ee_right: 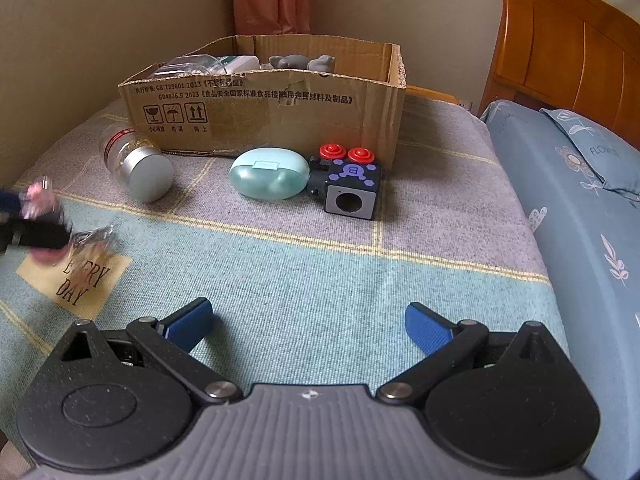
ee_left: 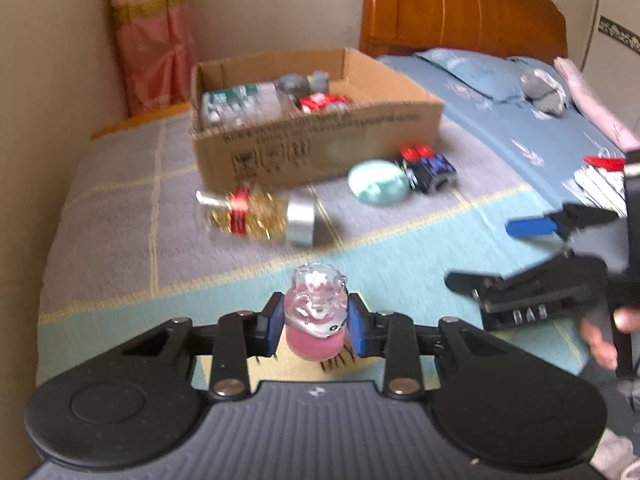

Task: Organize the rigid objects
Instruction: 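Grasp the pink keychain bottle with the left gripper and lift it, then grasp the black red-buttoned cube with the right gripper while the left holds the keychain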

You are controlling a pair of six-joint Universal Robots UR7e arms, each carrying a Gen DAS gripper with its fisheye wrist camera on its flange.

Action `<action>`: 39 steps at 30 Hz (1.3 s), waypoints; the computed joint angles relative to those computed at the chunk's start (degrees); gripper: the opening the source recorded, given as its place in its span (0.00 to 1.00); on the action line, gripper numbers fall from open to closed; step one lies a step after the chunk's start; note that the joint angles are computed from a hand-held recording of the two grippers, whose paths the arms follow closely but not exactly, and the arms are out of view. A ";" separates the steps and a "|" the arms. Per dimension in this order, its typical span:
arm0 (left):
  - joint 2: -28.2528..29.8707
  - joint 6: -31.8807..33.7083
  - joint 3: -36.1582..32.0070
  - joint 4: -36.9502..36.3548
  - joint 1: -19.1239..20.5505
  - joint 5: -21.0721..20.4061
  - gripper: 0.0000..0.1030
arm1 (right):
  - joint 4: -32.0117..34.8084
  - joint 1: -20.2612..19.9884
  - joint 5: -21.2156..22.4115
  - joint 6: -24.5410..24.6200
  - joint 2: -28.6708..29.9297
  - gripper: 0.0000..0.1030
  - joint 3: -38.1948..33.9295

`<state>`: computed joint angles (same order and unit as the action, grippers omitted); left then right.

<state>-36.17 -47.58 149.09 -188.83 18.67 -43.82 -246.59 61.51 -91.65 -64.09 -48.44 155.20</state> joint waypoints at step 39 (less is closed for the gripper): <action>2.65 4.78 0.29 -8.27 6.49 -0.35 0.31 | 16.60 3.91 -6.12 8.21 -7.33 1.00 -13.73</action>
<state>-33.52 -42.80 149.39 -197.10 25.17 -44.17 -229.98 65.42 -97.76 -55.88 -55.77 141.48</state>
